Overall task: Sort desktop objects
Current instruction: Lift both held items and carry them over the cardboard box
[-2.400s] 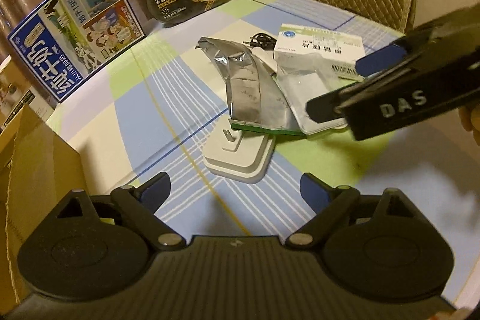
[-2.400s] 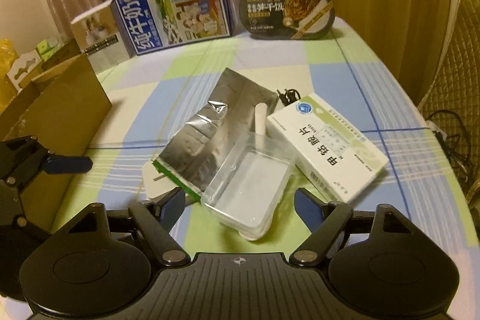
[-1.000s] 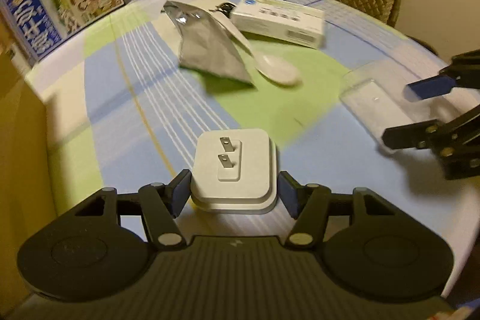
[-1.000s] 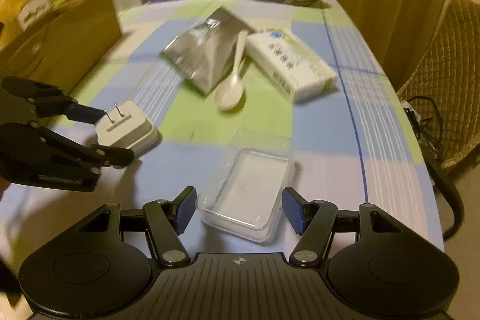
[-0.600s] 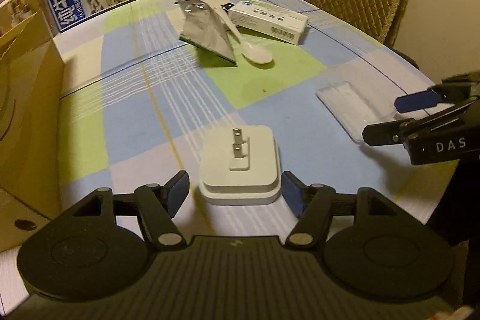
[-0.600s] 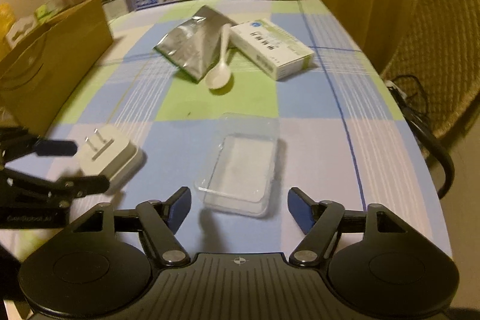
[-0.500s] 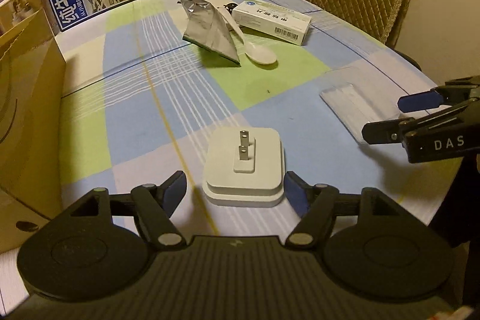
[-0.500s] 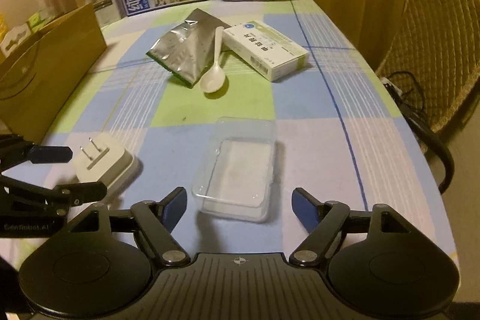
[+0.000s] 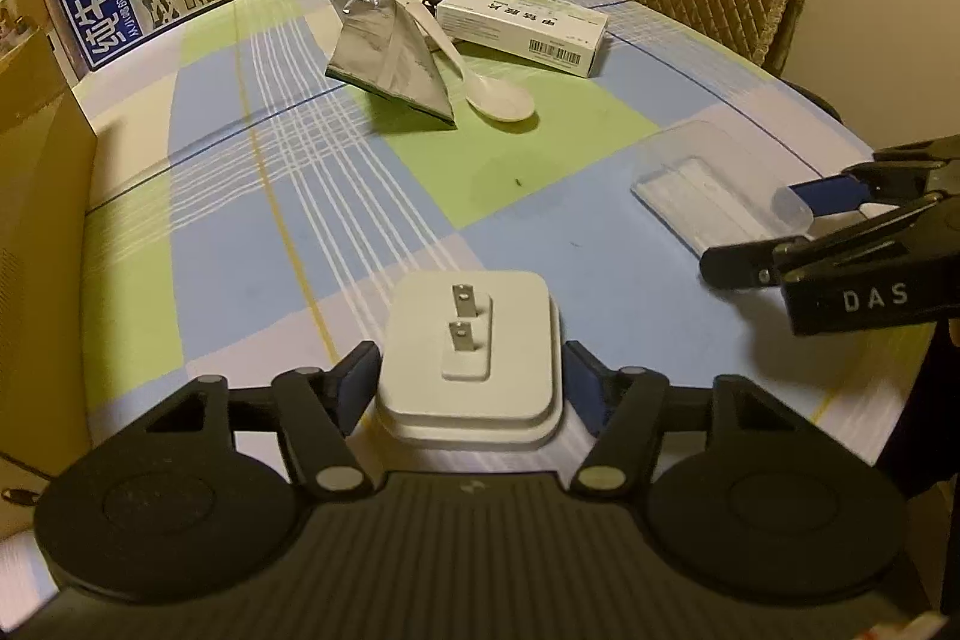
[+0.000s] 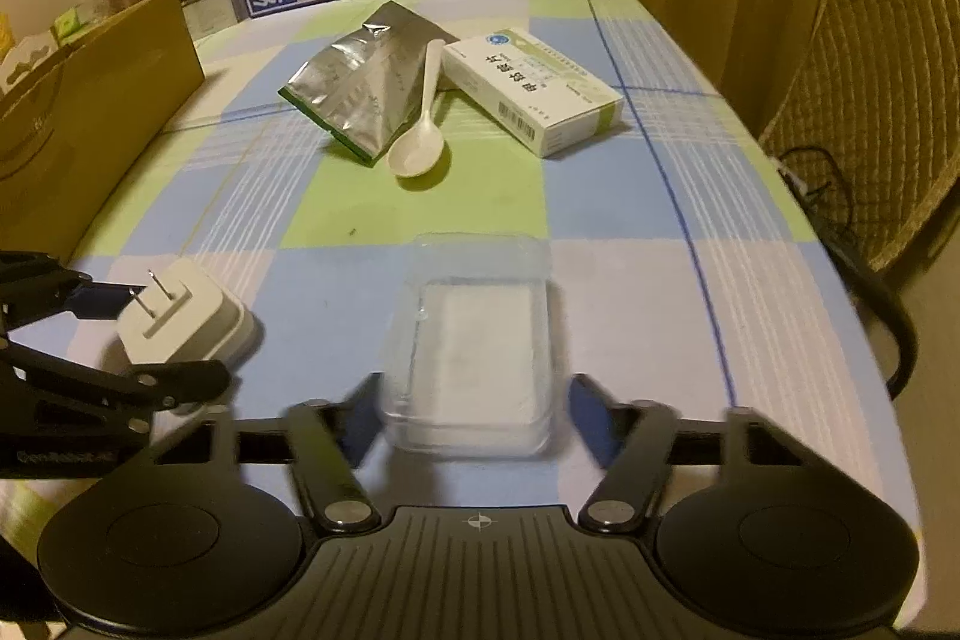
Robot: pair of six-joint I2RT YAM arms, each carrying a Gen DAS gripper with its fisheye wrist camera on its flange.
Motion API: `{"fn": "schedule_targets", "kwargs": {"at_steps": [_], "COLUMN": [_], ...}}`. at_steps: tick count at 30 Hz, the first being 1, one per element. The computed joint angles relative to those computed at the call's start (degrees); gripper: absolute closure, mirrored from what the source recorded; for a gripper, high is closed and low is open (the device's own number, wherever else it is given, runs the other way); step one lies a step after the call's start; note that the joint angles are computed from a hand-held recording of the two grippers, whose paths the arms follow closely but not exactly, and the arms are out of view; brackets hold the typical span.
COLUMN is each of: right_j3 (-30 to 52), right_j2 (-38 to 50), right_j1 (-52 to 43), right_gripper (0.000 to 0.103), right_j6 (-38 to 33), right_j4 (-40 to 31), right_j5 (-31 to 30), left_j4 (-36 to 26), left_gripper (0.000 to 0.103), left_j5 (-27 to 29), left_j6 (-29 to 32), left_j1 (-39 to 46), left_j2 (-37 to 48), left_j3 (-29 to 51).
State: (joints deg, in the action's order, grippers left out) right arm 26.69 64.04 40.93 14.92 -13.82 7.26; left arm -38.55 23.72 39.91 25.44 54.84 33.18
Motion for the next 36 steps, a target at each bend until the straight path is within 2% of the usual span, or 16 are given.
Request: {"fn": "schedule_targets", "kwargs": {"at_steps": [7, 21, 24, 30, 31, 36], "right_j3": [-0.98, 0.09, 0.49, 0.92, 1.1, 1.11], "right_j2": [-1.8, 2.99, 4.03, 5.91, 6.12, 1.65], "right_j1": [-0.91, -1.84, -1.79, -1.94, -1.88, -0.12], "right_gripper": [0.049, 0.045, 0.045, 0.045, 0.049, 0.05], "right_j6": [0.1, -2.0, -2.53, -4.12, -4.36, -2.9], "right_j4": [-0.47, 4.03, 4.67, 6.17, 6.16, 2.86], "right_j5": [0.64, 0.27, 0.51, 0.92, 1.01, 2.09], "left_j4": [-3.79, -1.51, -1.37, -2.28, -2.62, -5.5], "left_gripper": [0.043, 0.038, 0.042, 0.043, 0.043, 0.043], "left_j5": [0.16, 1.16, 1.57, 1.47, 1.61, 3.05], "left_j6": [-1.34, -3.73, -3.34, -3.27, -3.1, -1.97], "left_j1": [1.36, 0.55, 1.1, 1.02, 1.13, 3.47], "left_j2": [-2.2, -0.75, -0.86, -0.02, 0.08, -0.3], "left_j3": [0.08, -0.48, -0.64, 0.35, 0.55, 1.59]}}
